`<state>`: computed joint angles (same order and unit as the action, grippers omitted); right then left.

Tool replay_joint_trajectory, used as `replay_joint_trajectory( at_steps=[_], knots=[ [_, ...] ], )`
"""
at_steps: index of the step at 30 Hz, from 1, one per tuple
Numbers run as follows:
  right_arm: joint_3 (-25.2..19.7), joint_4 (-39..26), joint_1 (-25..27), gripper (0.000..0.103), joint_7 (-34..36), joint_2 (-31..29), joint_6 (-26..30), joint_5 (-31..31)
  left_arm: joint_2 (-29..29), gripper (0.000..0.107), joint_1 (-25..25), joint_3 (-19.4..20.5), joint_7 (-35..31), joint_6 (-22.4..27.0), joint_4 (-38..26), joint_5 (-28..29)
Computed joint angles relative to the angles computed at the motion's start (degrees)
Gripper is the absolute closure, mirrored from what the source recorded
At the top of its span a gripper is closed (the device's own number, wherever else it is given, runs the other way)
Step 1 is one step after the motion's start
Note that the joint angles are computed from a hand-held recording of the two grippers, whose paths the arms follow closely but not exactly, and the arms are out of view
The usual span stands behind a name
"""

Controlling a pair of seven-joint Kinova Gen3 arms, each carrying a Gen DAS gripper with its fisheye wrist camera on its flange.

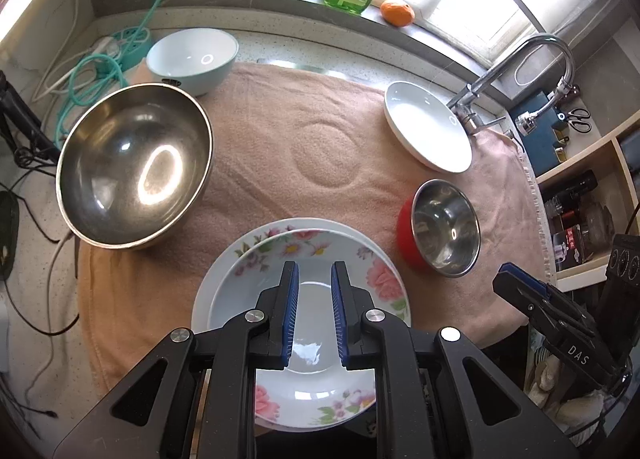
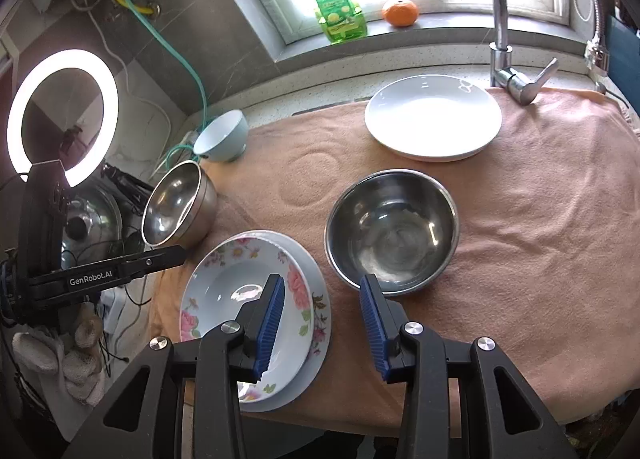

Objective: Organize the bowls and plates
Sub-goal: 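Lower the stacked floral plates onto the towel and open both grippers, then move both grippers to the rim of the white branch-pattern plate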

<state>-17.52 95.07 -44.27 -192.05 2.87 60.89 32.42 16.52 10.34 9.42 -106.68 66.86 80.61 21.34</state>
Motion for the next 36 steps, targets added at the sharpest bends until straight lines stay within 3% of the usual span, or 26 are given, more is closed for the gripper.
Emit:
replay_joint_trajectory(
  at_steps=[3,6,12,17,29,36],
  knots=[
    [-0.3,1.1,-0.3,0.066,-4.2,-1.1,1.1,2.7,-0.6,0.092,1.5,0.1,-0.2,-2.7,0.0,-2.0],
    [-1.1,0.1,-0.8,0.066,-6.5,-1.1,5.5,4.9,0.3,0.092,1.3,0.5,-1.2,-2.2,-1.1,-1.7],
    [-1.5,-3.2,-1.8,0.066,-6.0,-0.4,14.3,7.2,1.7,0.092,0.6,0.6,-2.1,-1.8,-2.8,-0.7],
    [-1.0,-3.3,-1.2,0.066,-6.7,-0.6,16.3,7.1,2.7,0.092,-0.4,0.8,-3.3,-0.8,-4.6,0.7],
    [-0.7,-0.8,2.6,0.066,-4.9,-3.7,16.1,4.7,5.0,0.092,0.9,1.5,-2.2,1.0,-8.6,2.4],
    [0.9,3.8,9.3,0.066,3.9,-8.1,9.4,2.3,5.1,0.092,3.8,1.5,3.8,-1.6,-8.7,1.8]
  ],
)
